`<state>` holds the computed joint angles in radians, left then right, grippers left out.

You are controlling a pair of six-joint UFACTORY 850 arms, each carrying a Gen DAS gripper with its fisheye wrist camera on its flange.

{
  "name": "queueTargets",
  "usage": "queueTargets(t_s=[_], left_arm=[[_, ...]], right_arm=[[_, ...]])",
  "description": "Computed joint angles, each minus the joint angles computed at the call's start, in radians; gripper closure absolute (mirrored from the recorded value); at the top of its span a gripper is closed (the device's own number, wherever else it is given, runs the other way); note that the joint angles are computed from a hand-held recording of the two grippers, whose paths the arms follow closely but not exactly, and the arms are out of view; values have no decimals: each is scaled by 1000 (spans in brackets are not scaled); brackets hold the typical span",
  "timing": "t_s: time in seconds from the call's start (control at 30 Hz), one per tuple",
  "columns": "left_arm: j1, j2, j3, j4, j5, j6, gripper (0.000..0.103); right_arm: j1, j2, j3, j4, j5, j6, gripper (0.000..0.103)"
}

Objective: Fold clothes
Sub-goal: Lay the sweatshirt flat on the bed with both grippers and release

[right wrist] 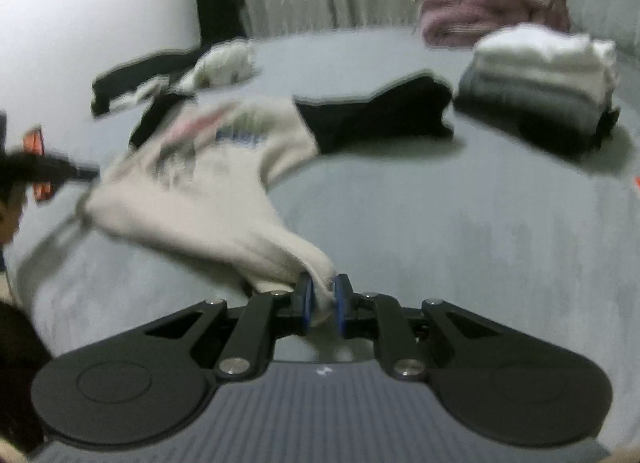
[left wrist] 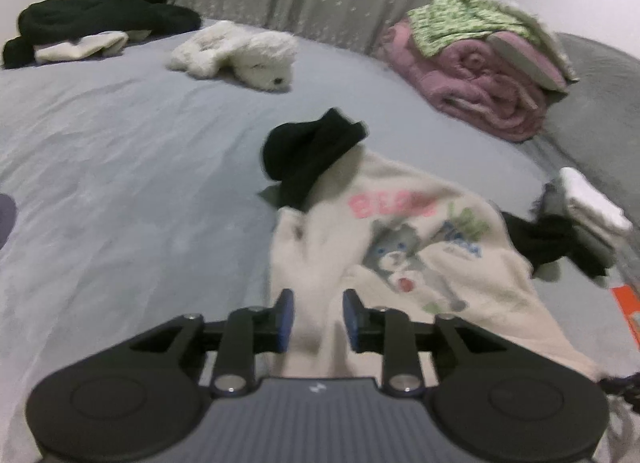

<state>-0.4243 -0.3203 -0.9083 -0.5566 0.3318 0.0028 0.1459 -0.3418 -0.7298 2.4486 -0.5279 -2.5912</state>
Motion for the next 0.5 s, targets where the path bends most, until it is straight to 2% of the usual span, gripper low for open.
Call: queueTargets(t_s=[0.03, 0.13, 0.17, 0.2, 0.27, 0.37, 0.4, 0.43, 0.5], left_arm=[[3, -2, -5, 63, -8, -49, 61], [1, -32, -43, 127, -42, -74, 54], [3, -51, -62, 141, -60, -82, 53], [4, -69, -82, 134, -78, -71, 50], [4, -105, -117, 21, -101, 34, 49], [3, -137, -145, -70, -119, 99, 51], [-2, -141, -148, -112, -113, 136, 54], [-9, -140, -147, -179, -107, 201, 68], [-21, -134, -143, -301, -92, 309, 85]], right_arm=[[-2, 1, -1, -26, 9, 14, 89], [-15, 9, -6, -114, 9, 85, 83], [-20, 13, -9, -146, 6, 116, 76], [-25, 17, -9, -157, -2, 126, 66], [-35, 28, 7, -129, -32, 96, 52], [-47, 21, -2, -176, -46, 135, 51], [-45, 13, -11, -187, -35, 145, 51], [-41, 4, -20, -188, -20, 147, 51], [-27, -14, -39, -172, 16, 133, 51]])
